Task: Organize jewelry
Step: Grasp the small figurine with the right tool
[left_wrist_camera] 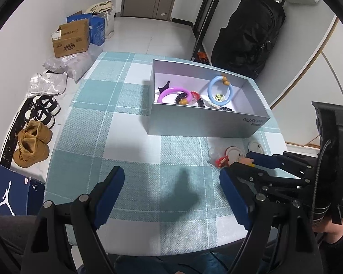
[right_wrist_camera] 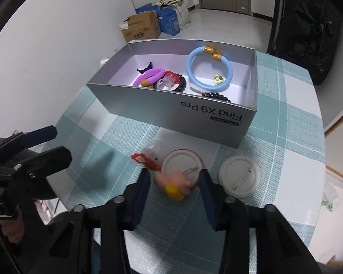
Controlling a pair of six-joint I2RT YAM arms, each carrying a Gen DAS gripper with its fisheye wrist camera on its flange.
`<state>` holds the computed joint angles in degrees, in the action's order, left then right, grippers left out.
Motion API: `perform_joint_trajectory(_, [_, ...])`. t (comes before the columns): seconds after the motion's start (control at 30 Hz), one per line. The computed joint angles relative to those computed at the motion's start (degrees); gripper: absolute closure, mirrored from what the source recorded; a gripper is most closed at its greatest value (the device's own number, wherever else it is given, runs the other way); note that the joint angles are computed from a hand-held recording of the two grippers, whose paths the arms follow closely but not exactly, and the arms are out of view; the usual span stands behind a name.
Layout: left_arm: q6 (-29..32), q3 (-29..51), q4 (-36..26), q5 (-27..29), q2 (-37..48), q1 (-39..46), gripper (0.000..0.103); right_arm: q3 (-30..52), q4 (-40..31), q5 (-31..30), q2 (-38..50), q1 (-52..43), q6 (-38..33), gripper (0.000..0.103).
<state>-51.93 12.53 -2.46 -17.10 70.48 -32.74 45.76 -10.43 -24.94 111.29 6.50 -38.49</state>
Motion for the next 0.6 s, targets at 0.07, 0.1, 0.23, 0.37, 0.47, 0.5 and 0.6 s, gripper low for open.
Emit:
perform_joint_trajectory(0.07, [0.1, 0.1, 0.2, 0.0, 0.0, -0.1, 0.021, -0.6, 0.8, 0.5, -0.5, 0.1, 0.0, 0.071])
perform_joint_trajectory(0.1, [0.2, 0.1, 0.3, -0.1, 0.1, -0.1, 0.021, -0.5, 0.6, 0.5, -0.5, 0.2, -0.2, 0.071])
perform_joint_trajectory(0.23, [0.5, -0.3, 1.1, 0.6, -0.3, 0.3, 0.021, -1.2, 1.1, 0.7, -1.0, 0.0, -0.7, 0.071])
perform_joint_trajectory(0.37, [0.5, -0.3, 1.3, 0.7, -0.5, 0.3, 0.021, -1.1, -0.1, 0.3, -1.6, -0.8, -1.0, 0.071])
perform_joint_trajectory(0.47, [0.8, 0.0, 1.9, 1.3, 0.5, 0.7, 0.021, -0.6, -0.7, -0.2, -1.6, -1.1, -0.8, 0.071])
perform_joint_trajectory(0.5, [0.9, 0.1, 2.1, 1.4, 0.9, 0.7, 0.021, -0.4, -0.9, -0.4, -1.5, -1.1, -0.7, 0.071])
perform_joint_trajectory(0.6, [1.0, 0.6, 2.7, 1.9, 2.1, 0.7, 0.021, -0.3, -1.6, -1.5, -2.2, -1.8, -1.0, 0.071])
